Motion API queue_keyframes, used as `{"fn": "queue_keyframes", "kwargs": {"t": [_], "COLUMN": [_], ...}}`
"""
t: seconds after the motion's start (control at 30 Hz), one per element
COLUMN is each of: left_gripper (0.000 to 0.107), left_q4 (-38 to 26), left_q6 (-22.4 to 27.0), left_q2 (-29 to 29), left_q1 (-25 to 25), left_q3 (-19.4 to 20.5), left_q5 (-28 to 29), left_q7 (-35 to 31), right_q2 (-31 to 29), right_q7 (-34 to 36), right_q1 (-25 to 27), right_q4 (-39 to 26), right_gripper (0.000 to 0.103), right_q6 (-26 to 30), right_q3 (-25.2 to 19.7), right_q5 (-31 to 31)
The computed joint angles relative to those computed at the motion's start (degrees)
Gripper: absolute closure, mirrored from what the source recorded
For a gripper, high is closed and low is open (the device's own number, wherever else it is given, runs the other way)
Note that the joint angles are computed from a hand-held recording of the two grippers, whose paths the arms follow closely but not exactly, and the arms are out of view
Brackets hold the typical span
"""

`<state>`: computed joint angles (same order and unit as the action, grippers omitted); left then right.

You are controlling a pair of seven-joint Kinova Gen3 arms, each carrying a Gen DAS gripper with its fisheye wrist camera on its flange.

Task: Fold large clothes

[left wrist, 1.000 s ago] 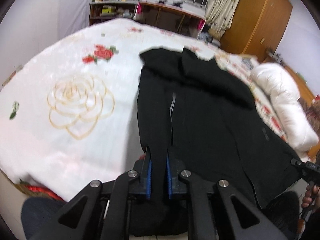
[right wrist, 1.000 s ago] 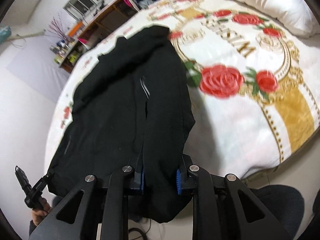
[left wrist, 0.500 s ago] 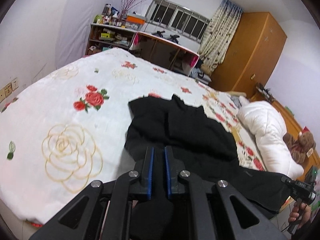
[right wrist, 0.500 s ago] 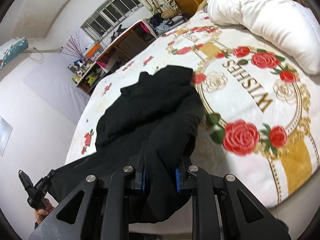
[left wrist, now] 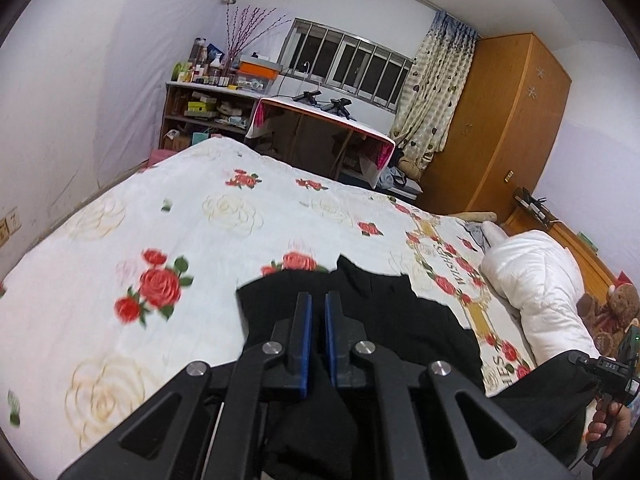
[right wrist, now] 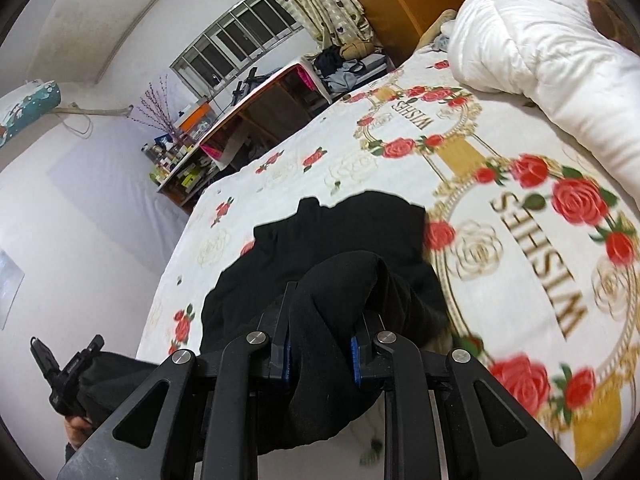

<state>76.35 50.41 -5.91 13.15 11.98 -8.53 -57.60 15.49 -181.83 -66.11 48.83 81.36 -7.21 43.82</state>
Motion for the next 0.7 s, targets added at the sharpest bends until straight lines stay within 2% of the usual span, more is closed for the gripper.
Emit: {"fn": "queue_keyframes", "kwargs": {"t": [0.27, 0.4, 0.5, 0.7], "left_gripper": [0.101, 0.101, 0.101, 0.101], "left_q4": [-11.12, -17.43, -21.38, -28.6], "left_q6": [1.73, 4.59, 6.12, 8.57], "left_q2": [13.17, 19.98, 24.52, 33.41], "left_q1": [2.39, 4.42, 5.46, 5.74], "left_q3": [-3.0, -5.35, -6.96, -9.07], "left_q5": [-1.7, -2.28, -2.13, -0.54], "left_q7": [-0.21, -1.08, -2.15, -4.94], "right_q2": [6.93, 12.59, 16.23, 22.08], "right_q7": [11.24, 17.57, 20.53, 23.81], "right_q1": [10.57, 15.77, 19.33, 23.71], "right_q4": [-8.44, -15.98, -19.57, -22.4], "right_gripper": [0.083, 0.082, 0.082, 0.08], "right_q6": [-4.02, -2.45, -1.86, -2.82], "right_q3": [3.41, 4.6, 5.28, 6.81], "right_q5": [-11.57, -19.07, -24.09, -31.46]}}
